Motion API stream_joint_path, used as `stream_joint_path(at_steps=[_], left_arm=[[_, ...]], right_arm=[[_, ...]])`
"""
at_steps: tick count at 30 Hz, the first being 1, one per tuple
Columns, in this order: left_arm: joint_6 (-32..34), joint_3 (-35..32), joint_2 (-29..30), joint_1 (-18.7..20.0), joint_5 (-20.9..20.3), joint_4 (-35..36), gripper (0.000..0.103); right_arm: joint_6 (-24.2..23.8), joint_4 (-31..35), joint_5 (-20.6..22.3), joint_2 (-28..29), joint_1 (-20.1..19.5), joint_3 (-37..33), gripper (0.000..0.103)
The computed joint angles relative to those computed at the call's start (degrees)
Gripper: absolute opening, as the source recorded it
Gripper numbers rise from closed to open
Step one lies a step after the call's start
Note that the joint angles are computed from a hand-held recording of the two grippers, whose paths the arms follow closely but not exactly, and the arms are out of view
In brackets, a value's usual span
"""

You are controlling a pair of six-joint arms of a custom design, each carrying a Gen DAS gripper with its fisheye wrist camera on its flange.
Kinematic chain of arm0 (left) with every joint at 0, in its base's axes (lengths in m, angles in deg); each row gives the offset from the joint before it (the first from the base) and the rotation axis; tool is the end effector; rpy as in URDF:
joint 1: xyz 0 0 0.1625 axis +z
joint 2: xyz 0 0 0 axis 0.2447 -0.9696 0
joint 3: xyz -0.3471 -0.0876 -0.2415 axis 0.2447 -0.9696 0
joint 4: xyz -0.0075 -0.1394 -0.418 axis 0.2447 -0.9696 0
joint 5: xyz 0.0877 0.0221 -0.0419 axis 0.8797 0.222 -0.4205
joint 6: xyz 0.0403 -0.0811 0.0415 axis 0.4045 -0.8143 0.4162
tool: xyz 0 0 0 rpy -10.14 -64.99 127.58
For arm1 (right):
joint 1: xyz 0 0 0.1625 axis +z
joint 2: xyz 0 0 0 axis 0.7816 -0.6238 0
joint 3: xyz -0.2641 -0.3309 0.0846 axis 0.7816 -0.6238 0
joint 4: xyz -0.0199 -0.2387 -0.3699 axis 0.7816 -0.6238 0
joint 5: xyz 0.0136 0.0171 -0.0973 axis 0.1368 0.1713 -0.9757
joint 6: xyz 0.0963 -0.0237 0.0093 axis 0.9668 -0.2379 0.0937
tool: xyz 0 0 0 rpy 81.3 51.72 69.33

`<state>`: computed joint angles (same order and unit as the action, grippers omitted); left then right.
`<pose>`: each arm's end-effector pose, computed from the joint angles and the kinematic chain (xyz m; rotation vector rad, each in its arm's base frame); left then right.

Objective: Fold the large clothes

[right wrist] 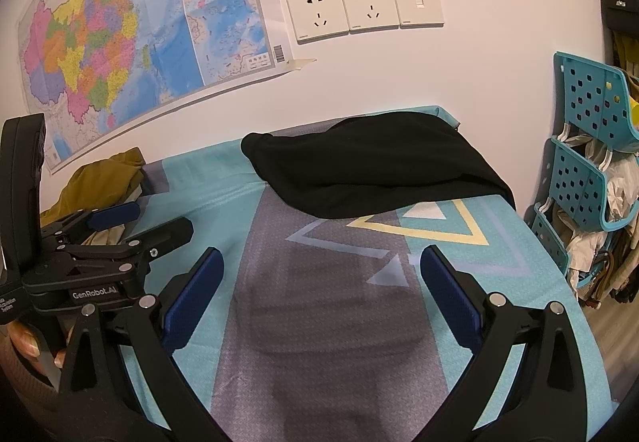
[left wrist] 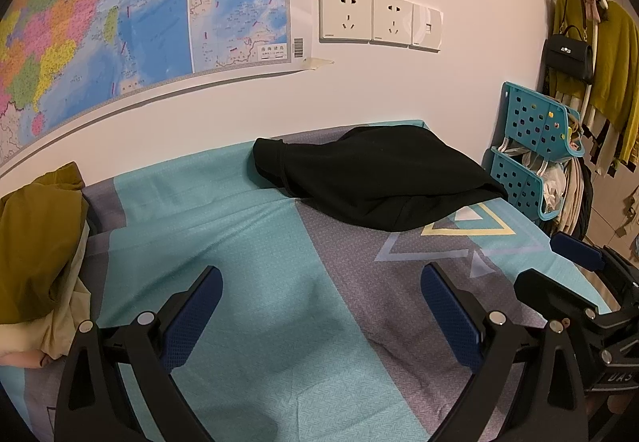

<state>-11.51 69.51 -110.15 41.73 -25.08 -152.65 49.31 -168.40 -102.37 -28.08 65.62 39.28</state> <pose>-0.1388 -0.5512 0.2910 0.8596 2.2747 -0.9254 0.3277 -0.4830 0.0704 0.4325 -2.3011 1.2691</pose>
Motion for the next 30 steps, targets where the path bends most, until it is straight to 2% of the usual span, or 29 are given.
stream_joint_path(at_steps=[21,30], left_arm=[[-1.03,-0.76,1.11,0.41,0.08,0.38,0.096],[0.61,-2.63,3.54,0.9,1.59,-0.39,0.096]], right_arm=[[-0.46,0.92,0.48,0.43,-0.48,-1.05,0.097],[-3.56,4.72,2.4,-0.03,-1.75,-3.08,0.097]])
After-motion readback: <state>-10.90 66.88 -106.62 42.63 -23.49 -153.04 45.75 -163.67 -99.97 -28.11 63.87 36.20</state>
